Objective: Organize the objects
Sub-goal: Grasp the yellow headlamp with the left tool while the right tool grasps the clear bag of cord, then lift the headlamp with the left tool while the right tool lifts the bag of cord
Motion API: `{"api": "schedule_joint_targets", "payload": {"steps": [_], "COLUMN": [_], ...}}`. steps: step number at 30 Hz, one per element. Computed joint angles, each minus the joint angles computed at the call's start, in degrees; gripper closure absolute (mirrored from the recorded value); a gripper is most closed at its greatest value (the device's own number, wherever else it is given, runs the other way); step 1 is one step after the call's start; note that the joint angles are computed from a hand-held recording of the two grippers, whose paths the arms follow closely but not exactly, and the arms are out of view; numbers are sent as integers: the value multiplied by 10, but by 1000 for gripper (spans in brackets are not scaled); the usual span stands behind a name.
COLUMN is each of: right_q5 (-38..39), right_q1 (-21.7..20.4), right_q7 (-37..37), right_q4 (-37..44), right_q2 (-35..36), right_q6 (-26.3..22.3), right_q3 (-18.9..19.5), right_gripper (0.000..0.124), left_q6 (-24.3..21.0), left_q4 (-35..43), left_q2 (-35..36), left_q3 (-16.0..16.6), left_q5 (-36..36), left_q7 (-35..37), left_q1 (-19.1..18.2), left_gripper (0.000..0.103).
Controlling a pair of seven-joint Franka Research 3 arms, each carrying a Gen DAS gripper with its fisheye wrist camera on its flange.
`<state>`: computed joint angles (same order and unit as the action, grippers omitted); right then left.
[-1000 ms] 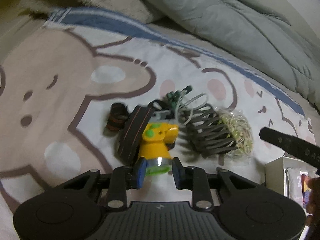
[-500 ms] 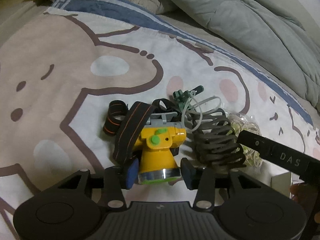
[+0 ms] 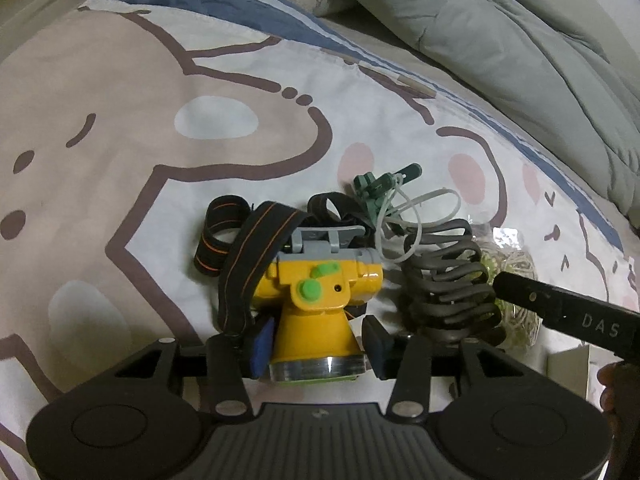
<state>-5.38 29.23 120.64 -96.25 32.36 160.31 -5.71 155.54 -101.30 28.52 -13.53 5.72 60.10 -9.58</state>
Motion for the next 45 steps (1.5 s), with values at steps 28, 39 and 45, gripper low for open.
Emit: {"api": "schedule_joint_targets", "payload": {"steps": [28,39,45], "right_q5": [-52,-185,-319], "right_q1": [54,114,138], "right_q7": [55,173,282], "right_q4": [-78,-169,-221], "right_q2": [-38,-143,-214], "right_q6": [73,99,91], "right_q3": [-64,-119,-137], "right_gripper": [69,69,69], "left_q6": [8,69,97], "left_q4": [-37,-135,-190], "left_q2": [-42,-147,-207], "left_q3": [8,20,21], "left_q5": [29,75,107], "left_q7": [-16,-51,-74], "left_q1": [-7,-23,-30], "left_gripper": [60,60,60]}}
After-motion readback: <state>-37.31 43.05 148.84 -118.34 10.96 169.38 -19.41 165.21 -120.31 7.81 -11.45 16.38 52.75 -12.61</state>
